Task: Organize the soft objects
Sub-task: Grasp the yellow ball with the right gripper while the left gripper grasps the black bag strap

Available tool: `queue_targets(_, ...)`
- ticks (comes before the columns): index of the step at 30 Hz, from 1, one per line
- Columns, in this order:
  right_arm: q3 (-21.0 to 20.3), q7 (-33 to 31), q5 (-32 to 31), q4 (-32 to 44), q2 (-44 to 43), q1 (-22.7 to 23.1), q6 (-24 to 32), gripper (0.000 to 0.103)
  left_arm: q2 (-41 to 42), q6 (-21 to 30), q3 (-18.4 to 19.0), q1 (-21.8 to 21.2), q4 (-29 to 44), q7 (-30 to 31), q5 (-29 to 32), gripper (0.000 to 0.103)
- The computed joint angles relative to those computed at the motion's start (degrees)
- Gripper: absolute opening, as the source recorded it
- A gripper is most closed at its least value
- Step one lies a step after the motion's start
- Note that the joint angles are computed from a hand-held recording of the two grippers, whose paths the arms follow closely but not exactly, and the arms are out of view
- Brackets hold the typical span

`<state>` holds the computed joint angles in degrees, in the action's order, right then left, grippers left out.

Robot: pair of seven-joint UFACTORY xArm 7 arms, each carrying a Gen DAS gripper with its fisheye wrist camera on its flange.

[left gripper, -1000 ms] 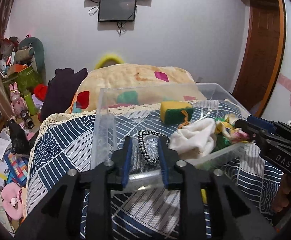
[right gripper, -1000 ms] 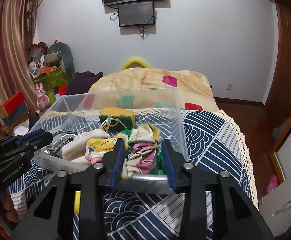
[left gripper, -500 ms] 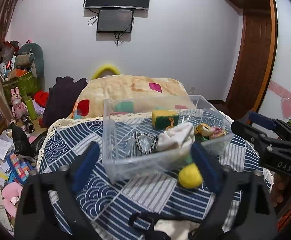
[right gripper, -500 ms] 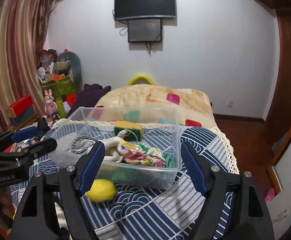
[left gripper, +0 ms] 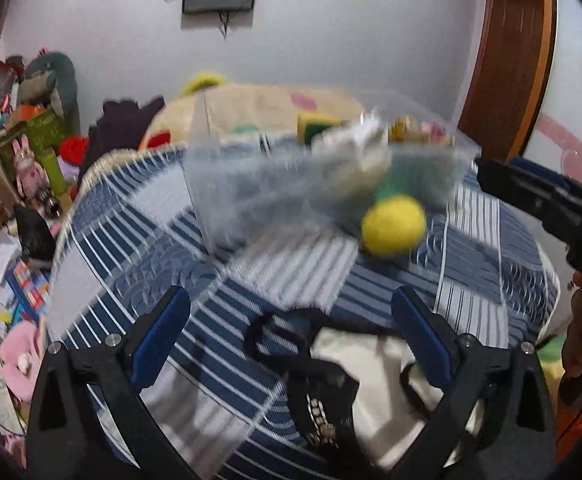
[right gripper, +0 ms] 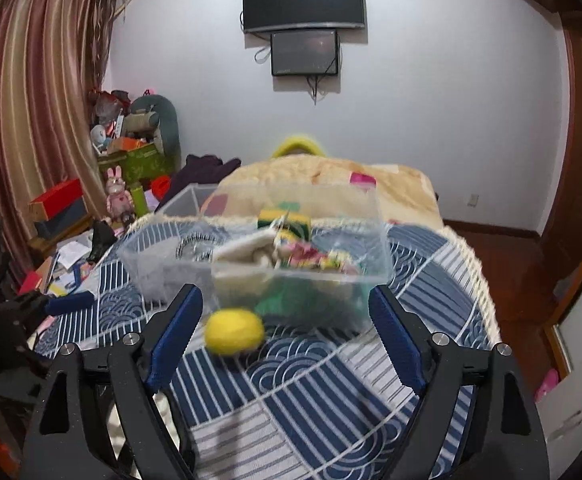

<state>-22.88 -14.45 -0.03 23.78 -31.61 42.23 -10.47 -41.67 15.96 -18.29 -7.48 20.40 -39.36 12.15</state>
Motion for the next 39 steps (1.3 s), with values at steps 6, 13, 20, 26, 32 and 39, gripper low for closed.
queue_targets(6,0.4,-0.2,0.7,-0.7,1.9,0.0,1.7,0.084,0.1,-2.1,1.9,-4.9,-3.7,0.6,-2.4,0.102)
queue_targets(13,2.0,-1.1,2.1,0.3,4.6,0.3,2.5,0.083,-0.1,-7.0,1.7,-6.2,-5.8,2.5,-3.4,0.069)
queue_targets(20,-0.4,-2.7,4.7,3.4,7.7,4.2,5.1,0.082,-2.5,-7.2,0.6,-6.6,-6.8,3.1,-3.9,0.033)
queue_targets(26,-1.4,-6.4,8.7,5.7,10.0,6.6,6.8,0.065,-4.8,-5.0,-0.6,-2.7,-6.5,2.0,-2.5,0.024)
queue_targets(32,0.7,-9.2,12.7,5.5,10.9,5.9,6.6,0.042,-8.0,-5.4,-0.4,1.7,-6.3,2.0,-1.1,0.022)
queue_targets(39,6.8,-6.9,9.6,1.7,6.6,-1.8,4.3,0.042,-8.2,-8.5,-0.9,6.1,-2.9,3.2,0.0,0.022)
